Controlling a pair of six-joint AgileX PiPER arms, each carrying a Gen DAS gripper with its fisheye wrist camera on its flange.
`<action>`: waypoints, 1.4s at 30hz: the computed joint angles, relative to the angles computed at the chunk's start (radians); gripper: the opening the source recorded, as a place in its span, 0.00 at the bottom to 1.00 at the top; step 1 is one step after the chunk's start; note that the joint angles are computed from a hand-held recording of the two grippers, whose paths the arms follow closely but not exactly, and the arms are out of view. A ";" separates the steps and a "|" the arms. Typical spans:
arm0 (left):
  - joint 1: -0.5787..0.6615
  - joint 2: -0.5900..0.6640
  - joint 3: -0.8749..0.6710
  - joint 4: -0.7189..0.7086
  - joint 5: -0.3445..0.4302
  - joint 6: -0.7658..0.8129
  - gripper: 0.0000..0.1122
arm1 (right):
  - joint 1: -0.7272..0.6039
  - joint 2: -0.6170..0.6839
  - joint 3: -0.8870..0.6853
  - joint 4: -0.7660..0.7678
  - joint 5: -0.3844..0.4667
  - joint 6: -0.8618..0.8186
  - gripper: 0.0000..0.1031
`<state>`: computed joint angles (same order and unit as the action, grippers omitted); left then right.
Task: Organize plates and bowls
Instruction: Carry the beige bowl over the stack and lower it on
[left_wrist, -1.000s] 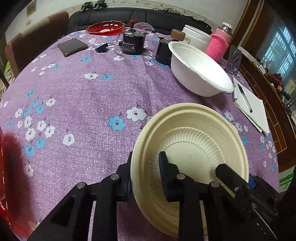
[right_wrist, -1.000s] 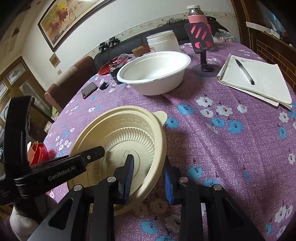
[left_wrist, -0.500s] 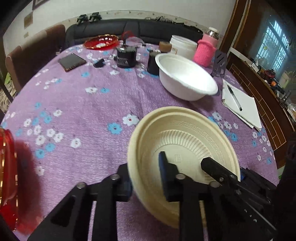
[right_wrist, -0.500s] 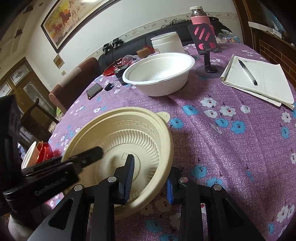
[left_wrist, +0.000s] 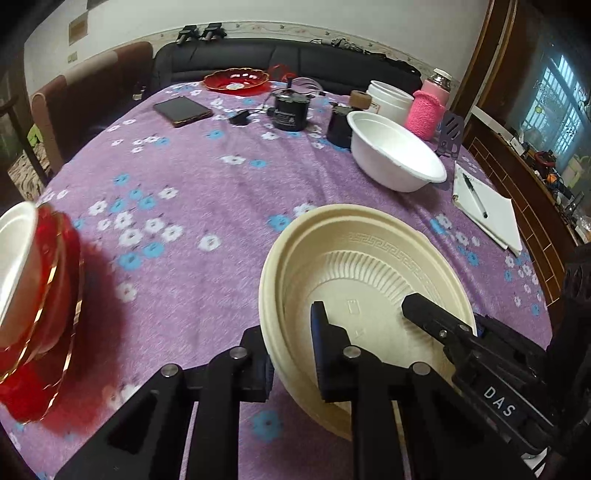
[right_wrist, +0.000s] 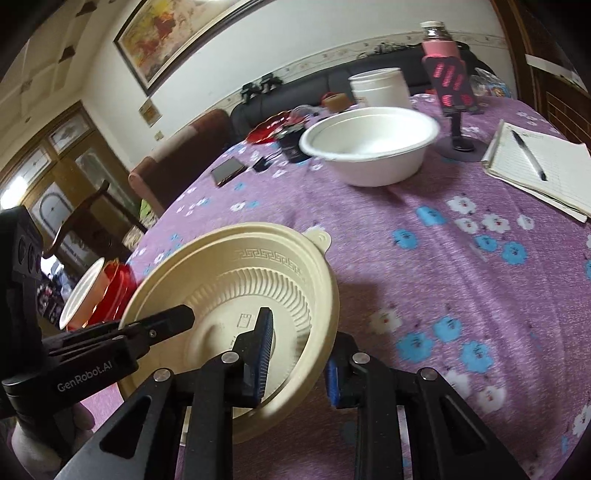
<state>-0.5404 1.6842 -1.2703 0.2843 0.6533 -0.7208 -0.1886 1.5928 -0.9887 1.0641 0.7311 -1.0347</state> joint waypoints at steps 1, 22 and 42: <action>0.001 -0.020 0.026 0.014 -0.002 -0.010 0.15 | 0.024 -0.010 0.013 -0.015 -0.019 0.013 0.26; 0.093 -0.431 0.339 -0.103 -0.076 0.119 0.15 | 0.378 -0.432 0.210 -0.511 -0.246 0.701 0.25; 0.737 -0.588 0.334 -0.665 0.023 0.854 0.15 | 0.905 -0.152 -0.223 -1.215 -0.205 1.467 0.26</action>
